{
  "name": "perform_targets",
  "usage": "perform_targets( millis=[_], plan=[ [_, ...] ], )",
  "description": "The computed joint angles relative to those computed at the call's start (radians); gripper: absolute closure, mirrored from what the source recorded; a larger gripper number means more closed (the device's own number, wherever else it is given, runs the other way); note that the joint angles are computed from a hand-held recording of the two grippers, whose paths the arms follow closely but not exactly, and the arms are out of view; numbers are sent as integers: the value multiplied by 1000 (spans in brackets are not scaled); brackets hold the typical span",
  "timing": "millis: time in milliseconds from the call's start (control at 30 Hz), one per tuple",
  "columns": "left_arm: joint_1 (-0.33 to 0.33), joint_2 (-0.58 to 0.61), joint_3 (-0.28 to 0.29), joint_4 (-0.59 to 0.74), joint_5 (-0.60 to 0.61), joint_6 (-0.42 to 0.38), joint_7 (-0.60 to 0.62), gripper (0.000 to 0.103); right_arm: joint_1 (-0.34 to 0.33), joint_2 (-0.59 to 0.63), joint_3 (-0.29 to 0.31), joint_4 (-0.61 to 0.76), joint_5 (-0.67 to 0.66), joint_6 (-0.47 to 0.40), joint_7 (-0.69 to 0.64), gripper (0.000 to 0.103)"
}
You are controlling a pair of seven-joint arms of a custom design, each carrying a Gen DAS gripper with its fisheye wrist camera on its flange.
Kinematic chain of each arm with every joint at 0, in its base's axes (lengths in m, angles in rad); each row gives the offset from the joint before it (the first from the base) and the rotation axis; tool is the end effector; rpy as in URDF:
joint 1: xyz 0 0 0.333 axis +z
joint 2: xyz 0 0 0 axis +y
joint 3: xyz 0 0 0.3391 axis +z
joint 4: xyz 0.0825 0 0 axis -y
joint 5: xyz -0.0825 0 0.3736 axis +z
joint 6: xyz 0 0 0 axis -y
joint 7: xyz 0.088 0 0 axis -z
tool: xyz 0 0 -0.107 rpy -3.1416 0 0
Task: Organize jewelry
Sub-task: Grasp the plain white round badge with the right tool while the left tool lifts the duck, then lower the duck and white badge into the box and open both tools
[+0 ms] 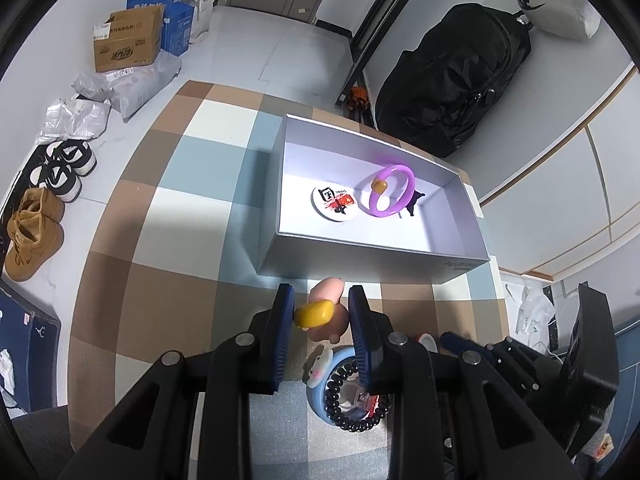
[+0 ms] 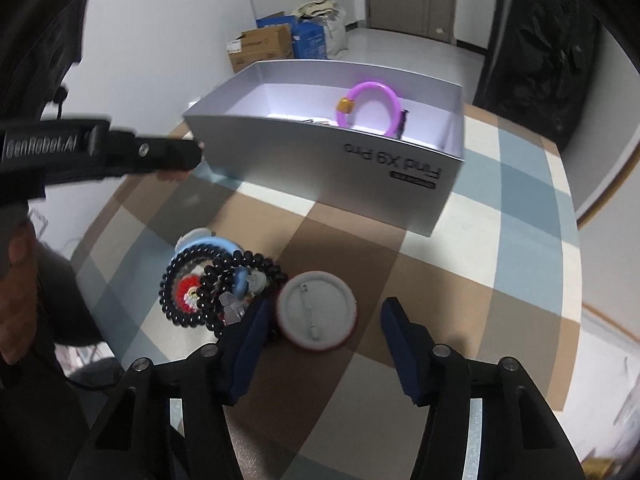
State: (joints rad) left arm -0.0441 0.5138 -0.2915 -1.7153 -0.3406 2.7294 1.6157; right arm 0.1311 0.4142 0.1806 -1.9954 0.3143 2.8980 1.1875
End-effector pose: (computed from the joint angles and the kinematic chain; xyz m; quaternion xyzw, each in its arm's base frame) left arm 0.6850 -0.1911 0.3818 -0.6653 0.6846 -0.2975 0.0118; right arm 0.6259 0.1719 0.3349 -0.7981 0.5435 -0.1011 0.2397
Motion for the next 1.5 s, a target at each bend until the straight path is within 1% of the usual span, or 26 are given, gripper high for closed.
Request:
perform_targets(
  millis=[33,67,133,267,333,367,400,433,500,567,667,800,967,1033,1133,1233,1400,1500],
  plan=[
    [1,0,-1,0,-1,3,3,81,-13,0,17,-2,13,3,-17,56],
    [3,-1,-3,-1,-2,8,5,81,-22,1,27,1,23,-1,-28,58],
    [1,0,-2,1,0,10,5,81,-27,2,30,-5,38,7,-34,63],
    [2,5,-8,10,-3,16,10,81,-86,15,87,23,139,-29,-78,63],
    [0,3,-10,9,0,28,15,81,-92,18,85,38,174,-42,-89,63],
    [1,2,-12,7,-2,33,20,81,-96,18,86,43,193,-47,-97,74],
    [3,1,-17,7,-4,37,26,81,-106,21,94,52,219,-54,-111,79],
    [5,0,-21,6,-6,40,32,81,-126,20,114,54,263,-53,-139,84],
    [9,0,-28,6,-13,42,42,81,-115,17,95,59,284,-53,-142,84],
    [11,3,-32,10,-21,38,49,81,-116,18,89,68,311,-78,-150,85],
    [7,6,-29,18,-23,36,47,81,-106,14,75,70,332,-81,-169,87],
    [7,8,-35,26,-30,38,58,81,-114,7,82,75,398,-91,-212,87],
    [20,3,-60,22,-61,58,98,81,-126,5,91,89,503,-102,-263,87],
    [26,2,-70,20,-77,73,111,81,-142,0,108,95,574,-108,-315,87],
    [35,4,-79,28,-100,78,121,81,-147,-14,118,102,677,-107,-406,87],
    [26,13,-70,46,-104,83,110,81,-158,-25,133,122,804,-117,-516,87],
    [9,39,-55,90,-81,86,88,81,-144,-24,120,173,955,-129,-643,87],
    [-6,54,-40,115,-52,88,68,81,-118,-7,91,217,990,-139,-661,87]
  ],
)
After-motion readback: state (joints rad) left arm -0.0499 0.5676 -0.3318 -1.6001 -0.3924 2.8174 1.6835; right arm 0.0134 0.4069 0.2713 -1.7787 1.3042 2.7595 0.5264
